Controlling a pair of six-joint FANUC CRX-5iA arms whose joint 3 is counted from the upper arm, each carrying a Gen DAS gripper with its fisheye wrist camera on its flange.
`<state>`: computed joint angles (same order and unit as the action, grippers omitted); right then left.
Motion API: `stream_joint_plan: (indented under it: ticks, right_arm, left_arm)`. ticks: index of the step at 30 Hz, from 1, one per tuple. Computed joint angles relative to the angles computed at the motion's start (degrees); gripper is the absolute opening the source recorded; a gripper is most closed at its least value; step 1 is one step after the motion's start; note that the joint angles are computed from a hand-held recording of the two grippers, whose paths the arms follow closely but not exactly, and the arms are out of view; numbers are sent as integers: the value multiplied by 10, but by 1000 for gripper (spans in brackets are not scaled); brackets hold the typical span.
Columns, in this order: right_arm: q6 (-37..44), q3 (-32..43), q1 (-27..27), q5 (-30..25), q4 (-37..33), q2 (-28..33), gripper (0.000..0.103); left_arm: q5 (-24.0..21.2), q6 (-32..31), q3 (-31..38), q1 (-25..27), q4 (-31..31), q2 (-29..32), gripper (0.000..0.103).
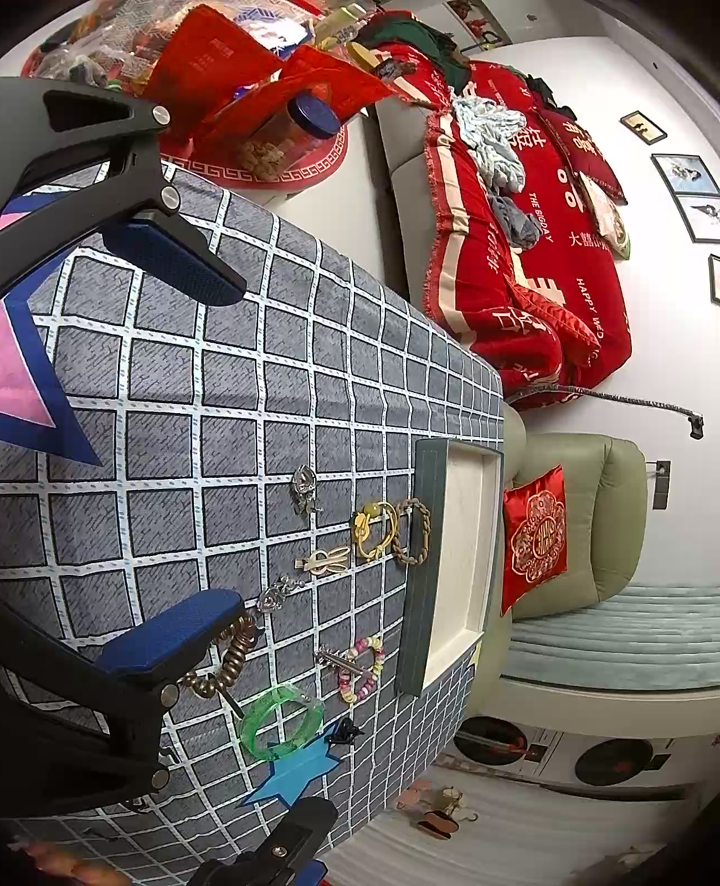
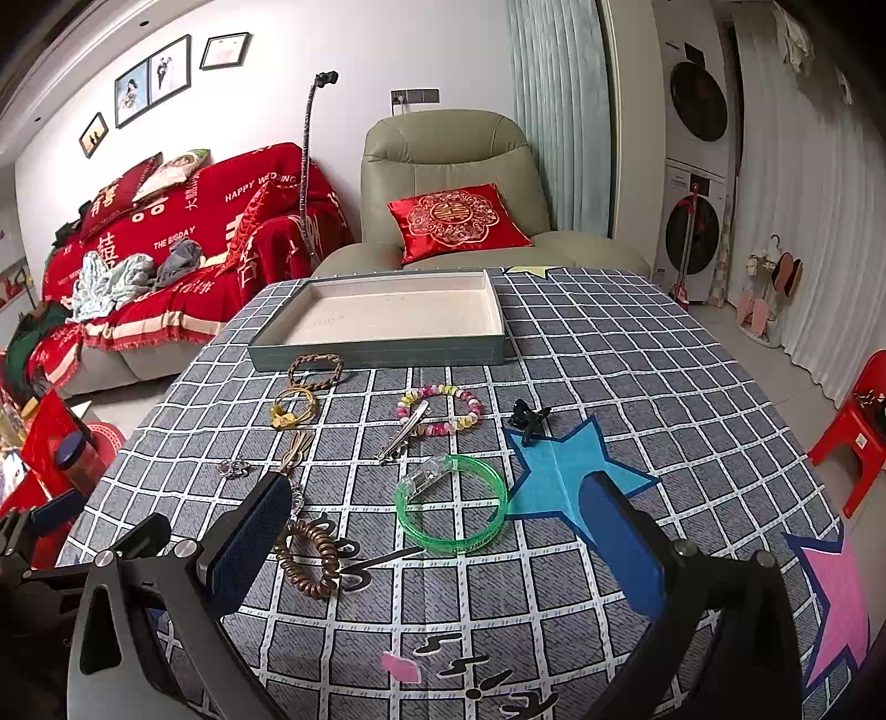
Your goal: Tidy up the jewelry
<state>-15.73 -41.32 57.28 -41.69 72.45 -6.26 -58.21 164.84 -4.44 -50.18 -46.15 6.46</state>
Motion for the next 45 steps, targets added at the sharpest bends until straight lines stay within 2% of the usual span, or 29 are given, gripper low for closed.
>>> stream_joint_plan:
  ticks: [30,34,41,45]
  right_arm:
    - [-6,0,-5,14,-4,11,103]
    - [29,12,-11,14,-53,15,103]
    - [140,55,-31,1,-202,29,103]
    - [216,92,-58,0,-291,54,103]
  left_arm:
    - [5,-29,9,15,24,11,103]
    - [11,-64,8,38,49,15,103]
    - [94,-175,-17,119,148,14,103]
    - [92,-216,9,129,147,39,103]
